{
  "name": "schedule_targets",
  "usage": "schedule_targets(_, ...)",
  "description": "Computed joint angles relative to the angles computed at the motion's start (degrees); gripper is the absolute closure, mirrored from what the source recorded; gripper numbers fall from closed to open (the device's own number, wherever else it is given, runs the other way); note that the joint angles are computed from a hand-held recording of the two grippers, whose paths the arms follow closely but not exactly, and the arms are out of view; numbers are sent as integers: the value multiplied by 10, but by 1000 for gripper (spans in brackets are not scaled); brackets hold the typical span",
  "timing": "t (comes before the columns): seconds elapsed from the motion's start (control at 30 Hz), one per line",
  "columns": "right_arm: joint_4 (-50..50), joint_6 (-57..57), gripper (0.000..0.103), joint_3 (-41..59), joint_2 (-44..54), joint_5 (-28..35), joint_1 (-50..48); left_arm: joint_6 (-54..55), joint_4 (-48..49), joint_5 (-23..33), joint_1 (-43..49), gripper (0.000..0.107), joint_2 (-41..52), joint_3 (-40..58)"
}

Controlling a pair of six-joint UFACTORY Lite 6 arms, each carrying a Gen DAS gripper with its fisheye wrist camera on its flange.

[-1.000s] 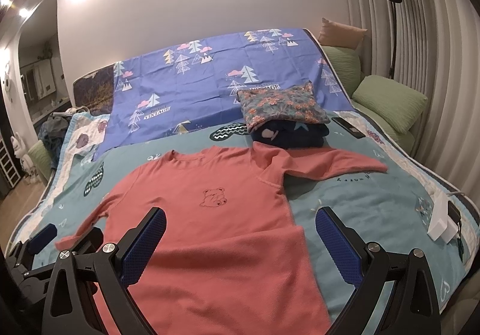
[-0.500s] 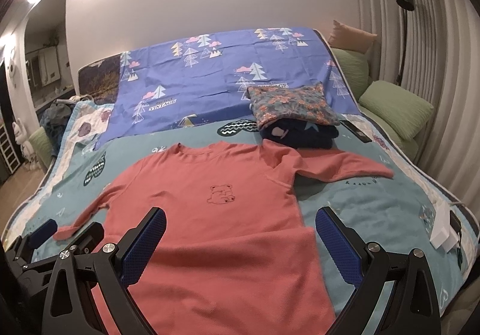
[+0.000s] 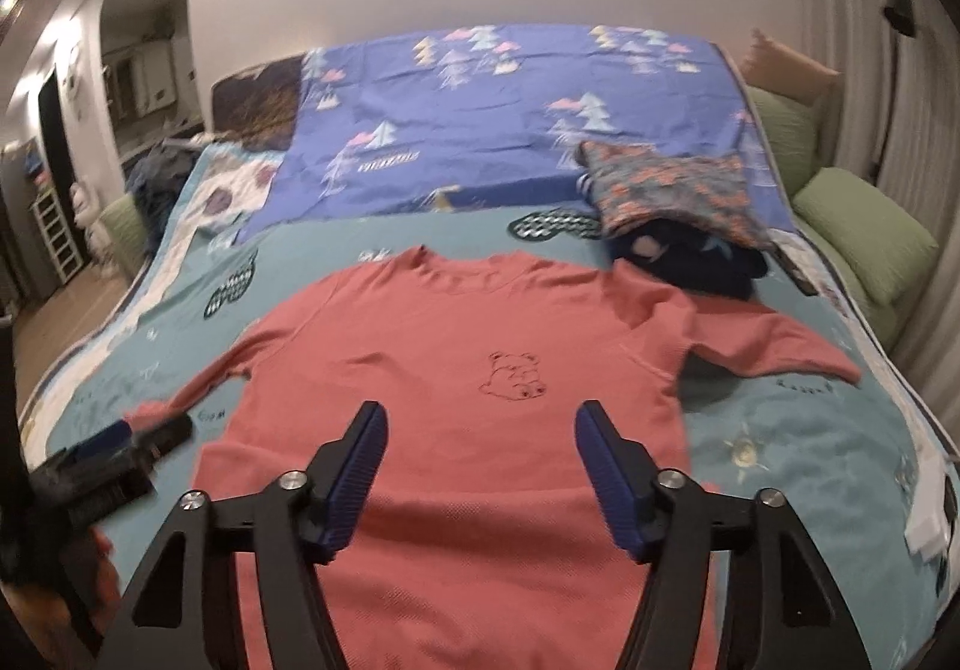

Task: Fold small clothes
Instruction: 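Grasp the sweatshirt sleeve cuff with the left tool and lift it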

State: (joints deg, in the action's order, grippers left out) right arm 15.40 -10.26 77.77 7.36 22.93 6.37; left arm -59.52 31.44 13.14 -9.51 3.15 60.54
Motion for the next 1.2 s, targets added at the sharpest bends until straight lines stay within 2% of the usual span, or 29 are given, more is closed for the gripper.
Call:
schedule_targets(0.13,5,-11,38,32,44,5,4,209,-237,-45,139,19,42,-9)
schedule_targets(0.2,6,-14,38,49,66,9,5,268,-303,-39,194,27,85,13)
schedule_targets(0.3,6,-19,38,62,88,11,7,426,-479,-23,269,34,169,65)
schedule_targets(0.4,7,-25,38,80,114,15,11,528,-615,-8,320,39,256,133)
schedule_targets(0.43,8,-27,38,85,122,15,12,534,-632,-8,328,39,274,149)
schedule_targets(0.53,10,-35,38,98,139,14,16,452,-587,4,343,40,336,208)
schedule_targets(0.57,10,-36,38,103,144,13,17,455,-598,11,348,42,361,234)
schedule_targets(0.6,10,-36,38,110,153,12,17,440,-589,24,351,51,389,266)
schedule_targets(0.63,9,-35,38,117,159,13,16,434,-587,40,356,56,420,302)
schedule_targets(0.7,14,-37,38,131,174,18,13,423,-594,69,362,83,460,348)
schedule_targets(0.77,15,-35,38,140,183,20,12,425,-619,81,369,100,478,368)
schedule_targets(0.97,16,-37,38,151,200,17,4,426,-598,-6,339,103,377,305)
schedule_targets(1.1,38,-51,37,156,206,19,-5,514,-649,-23,305,103,343,354)
schedule_targets(1.2,50,-61,37,147,200,12,-11,518,-623,-10,266,103,351,446)
